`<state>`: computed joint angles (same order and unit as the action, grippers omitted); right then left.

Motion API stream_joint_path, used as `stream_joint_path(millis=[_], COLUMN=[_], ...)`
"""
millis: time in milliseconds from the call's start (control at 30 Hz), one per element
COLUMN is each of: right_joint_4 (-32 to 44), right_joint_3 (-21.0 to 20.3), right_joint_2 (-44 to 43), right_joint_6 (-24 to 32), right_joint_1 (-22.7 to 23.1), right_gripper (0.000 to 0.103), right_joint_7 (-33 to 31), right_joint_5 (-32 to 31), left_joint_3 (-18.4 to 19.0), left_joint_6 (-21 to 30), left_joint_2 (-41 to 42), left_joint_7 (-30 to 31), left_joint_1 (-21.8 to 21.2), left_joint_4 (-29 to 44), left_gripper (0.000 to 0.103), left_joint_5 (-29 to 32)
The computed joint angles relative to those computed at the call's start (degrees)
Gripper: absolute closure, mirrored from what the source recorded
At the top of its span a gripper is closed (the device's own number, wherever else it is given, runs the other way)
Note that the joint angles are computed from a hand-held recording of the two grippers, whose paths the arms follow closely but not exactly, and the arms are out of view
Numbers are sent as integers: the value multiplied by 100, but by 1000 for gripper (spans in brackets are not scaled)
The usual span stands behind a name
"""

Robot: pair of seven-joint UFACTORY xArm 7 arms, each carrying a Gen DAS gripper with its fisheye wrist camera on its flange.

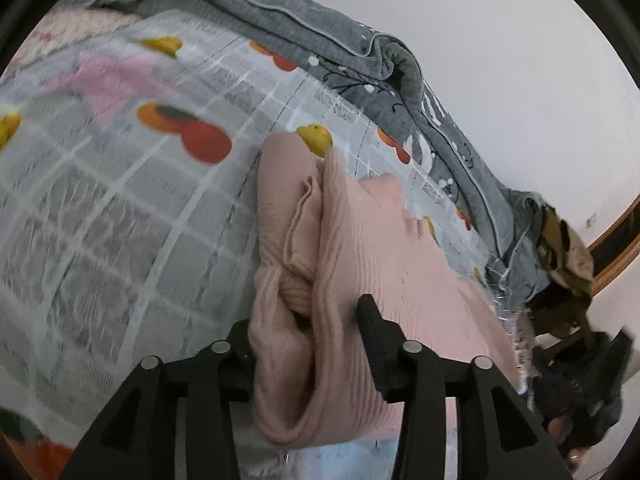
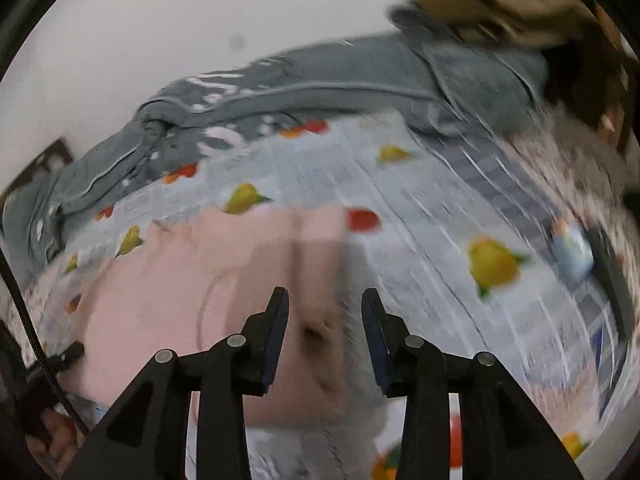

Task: Fold small clothes

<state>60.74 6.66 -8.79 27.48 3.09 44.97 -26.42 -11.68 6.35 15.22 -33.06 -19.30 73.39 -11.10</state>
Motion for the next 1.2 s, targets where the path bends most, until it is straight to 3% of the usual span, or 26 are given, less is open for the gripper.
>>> stream_joint_path(millis=[67,133,267,367,500,733,833,933,1200], right_joint_4=[440,927,2084,2972,3725,5800,6216,5751,2473], right_joint_3=[93,141,100,49,-213,-491,-625,-614,-480], right_joint_2=[409,900,2123,2855,3338,4707,4953,4605,2439], right_joint_6=[14,121,587,1191,1593,2698,2873,2671,1129], right_joint_1=[136,358,839,974,1193,1300,1392,1401,1591], right_gripper=[65,65,65,65,65,65,65,65,65], right_joint_7=[-273,-563,-1122,-1551,-1693,-2225,-2291,-2319,-2196], right_joint_5=[-96,-274,-229,382,692,1494,1532,1641,1012], left_joint_3=[201,88,-764,-1166,-1043,-1387,-1209,-1156,-879], left_joint_6=[134,82,-352,-385,-403,-442,-403,-406,-449], left_joint_2=[118,207,282,318,320,368,396,434,491], left_joint_7=[-157,-50,757,1283,1469,2044,2053,2065,1798], left_joint_1=[-151,-24,706,1024,889,1162,1005,961,720], left_joint_4=[217,296,149,161,165,187,256,302,369], left_gripper=[58,58,58,54,52,48,47,47,47], left_joint_5=[253,177,-557,-890,-981,-1395,-1359,-1378,-1160])
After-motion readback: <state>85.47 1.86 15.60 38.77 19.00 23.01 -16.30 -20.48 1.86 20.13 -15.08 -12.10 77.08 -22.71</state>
